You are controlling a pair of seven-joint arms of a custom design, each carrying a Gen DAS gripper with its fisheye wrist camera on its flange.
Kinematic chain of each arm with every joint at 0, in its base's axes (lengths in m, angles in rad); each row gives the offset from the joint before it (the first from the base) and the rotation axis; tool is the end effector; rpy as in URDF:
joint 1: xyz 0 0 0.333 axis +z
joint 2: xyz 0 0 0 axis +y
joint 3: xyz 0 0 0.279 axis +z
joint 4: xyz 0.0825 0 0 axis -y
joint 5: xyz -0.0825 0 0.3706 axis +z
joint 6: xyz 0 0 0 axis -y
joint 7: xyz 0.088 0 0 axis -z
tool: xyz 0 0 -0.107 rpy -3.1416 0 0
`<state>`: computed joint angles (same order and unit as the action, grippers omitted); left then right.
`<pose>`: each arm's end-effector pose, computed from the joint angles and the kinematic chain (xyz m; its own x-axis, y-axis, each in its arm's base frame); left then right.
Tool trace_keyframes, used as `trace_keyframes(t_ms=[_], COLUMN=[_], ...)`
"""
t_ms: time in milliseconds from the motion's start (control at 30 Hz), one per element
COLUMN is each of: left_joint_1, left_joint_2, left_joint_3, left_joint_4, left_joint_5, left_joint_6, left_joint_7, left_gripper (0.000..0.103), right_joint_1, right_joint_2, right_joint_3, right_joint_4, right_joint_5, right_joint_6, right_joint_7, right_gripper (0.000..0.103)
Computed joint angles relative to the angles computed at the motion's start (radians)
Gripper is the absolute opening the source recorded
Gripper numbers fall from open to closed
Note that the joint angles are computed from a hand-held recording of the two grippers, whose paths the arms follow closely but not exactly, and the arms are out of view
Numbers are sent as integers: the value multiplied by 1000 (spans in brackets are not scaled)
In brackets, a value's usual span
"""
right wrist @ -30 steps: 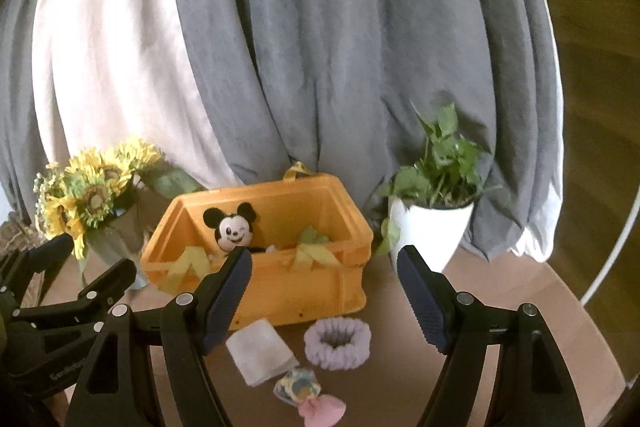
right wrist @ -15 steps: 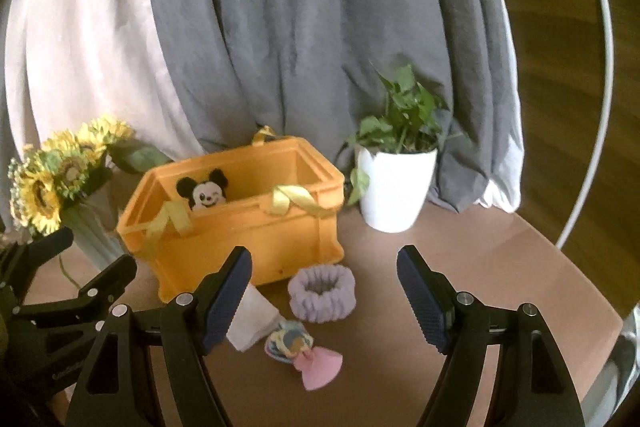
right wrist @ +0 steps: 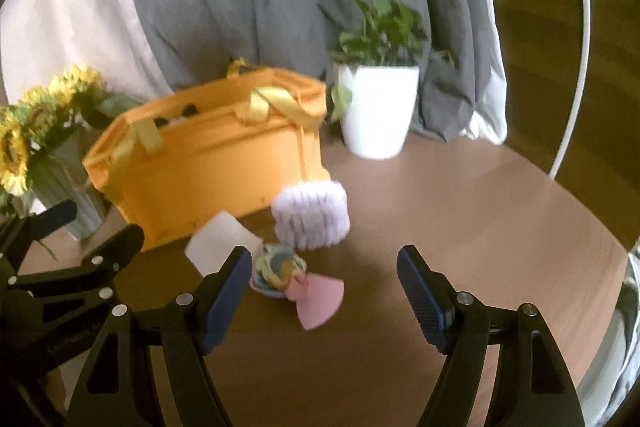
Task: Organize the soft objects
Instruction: 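Withdraw both grippers from the crate toward the napkin and pink sponge, then grasp the white napkin with the left gripper while the right grasps the pink wedge sponge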
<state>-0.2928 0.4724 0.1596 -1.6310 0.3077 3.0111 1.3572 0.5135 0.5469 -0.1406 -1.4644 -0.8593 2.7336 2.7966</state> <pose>0.6856 -0.1335 0.4291 -0.1717 -0.9707 -0.1683 -0.5779 0.2376 -0.7807 0.6487 0.3068 0.4117 -0.0950 -0.9938 -0.0573 -0.5929 0.1027 -0.7987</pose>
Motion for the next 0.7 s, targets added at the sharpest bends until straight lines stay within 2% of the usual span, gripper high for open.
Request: trace_keyframes(t_ms=[300,567,700], left_joint_1=[94,130,127], left_joint_2=[103,216,267], left_joint_3=[-128,-191,-192], left_joint_4=[117,268,339], left_joint_5=[-112,-214,-237], left_joint_6=[-68,-169,-216], left_joint_7=[164,288,312], left_gripper=[88,88,85], right_joint_1=[-15,-10,-4], right_joint_2=[58,115,136], right_joint_3=[28,27,21], right_joint_4=[35,93,120], right_joint_5=[108,174,189], right_joint_6=[-47,-82,-100], right_joint_7=[-64,-90,-98], right_gripper=[76,75,73])
